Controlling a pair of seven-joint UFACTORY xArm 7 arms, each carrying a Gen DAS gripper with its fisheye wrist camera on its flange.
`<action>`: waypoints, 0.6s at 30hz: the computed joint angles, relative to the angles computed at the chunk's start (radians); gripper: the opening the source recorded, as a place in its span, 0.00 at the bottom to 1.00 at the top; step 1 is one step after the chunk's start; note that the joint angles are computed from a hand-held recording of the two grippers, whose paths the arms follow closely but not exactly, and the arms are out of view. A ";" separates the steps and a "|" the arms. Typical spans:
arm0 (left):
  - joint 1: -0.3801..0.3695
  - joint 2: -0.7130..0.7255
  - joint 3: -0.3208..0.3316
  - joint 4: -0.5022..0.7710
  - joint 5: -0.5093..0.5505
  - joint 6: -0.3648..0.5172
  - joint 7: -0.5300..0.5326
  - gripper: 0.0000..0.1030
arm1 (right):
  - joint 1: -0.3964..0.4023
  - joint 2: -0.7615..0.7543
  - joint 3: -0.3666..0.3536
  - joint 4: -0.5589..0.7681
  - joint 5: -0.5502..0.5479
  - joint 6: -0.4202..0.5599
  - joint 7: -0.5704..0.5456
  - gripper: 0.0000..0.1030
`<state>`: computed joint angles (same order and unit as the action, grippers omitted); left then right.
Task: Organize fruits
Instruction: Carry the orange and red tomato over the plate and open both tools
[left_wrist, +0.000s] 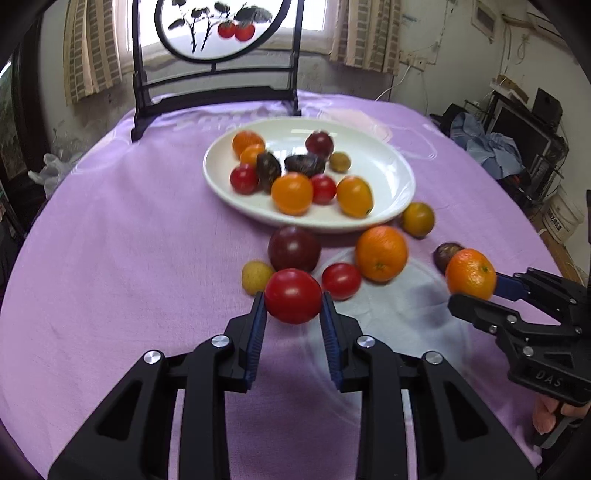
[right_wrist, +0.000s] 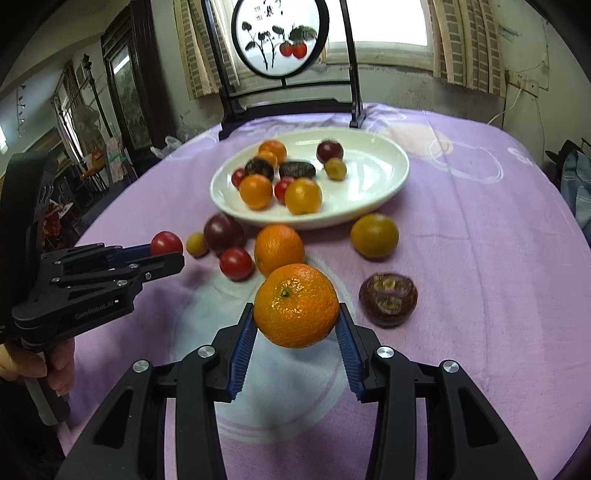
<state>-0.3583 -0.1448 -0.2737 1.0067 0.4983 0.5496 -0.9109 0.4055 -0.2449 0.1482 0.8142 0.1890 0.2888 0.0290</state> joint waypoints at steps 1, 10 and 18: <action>0.001 -0.003 0.000 0.006 0.007 -0.003 0.000 0.28 | -0.004 -0.002 0.004 0.003 -0.009 -0.007 0.005 0.43; 0.000 0.090 0.021 0.150 0.062 0.013 0.016 0.28 | -0.055 0.075 0.039 0.124 -0.152 -0.019 0.052 0.42; -0.028 0.245 0.098 0.318 0.049 0.064 0.030 0.28 | -0.080 0.225 0.043 0.283 -0.318 -0.016 0.158 0.42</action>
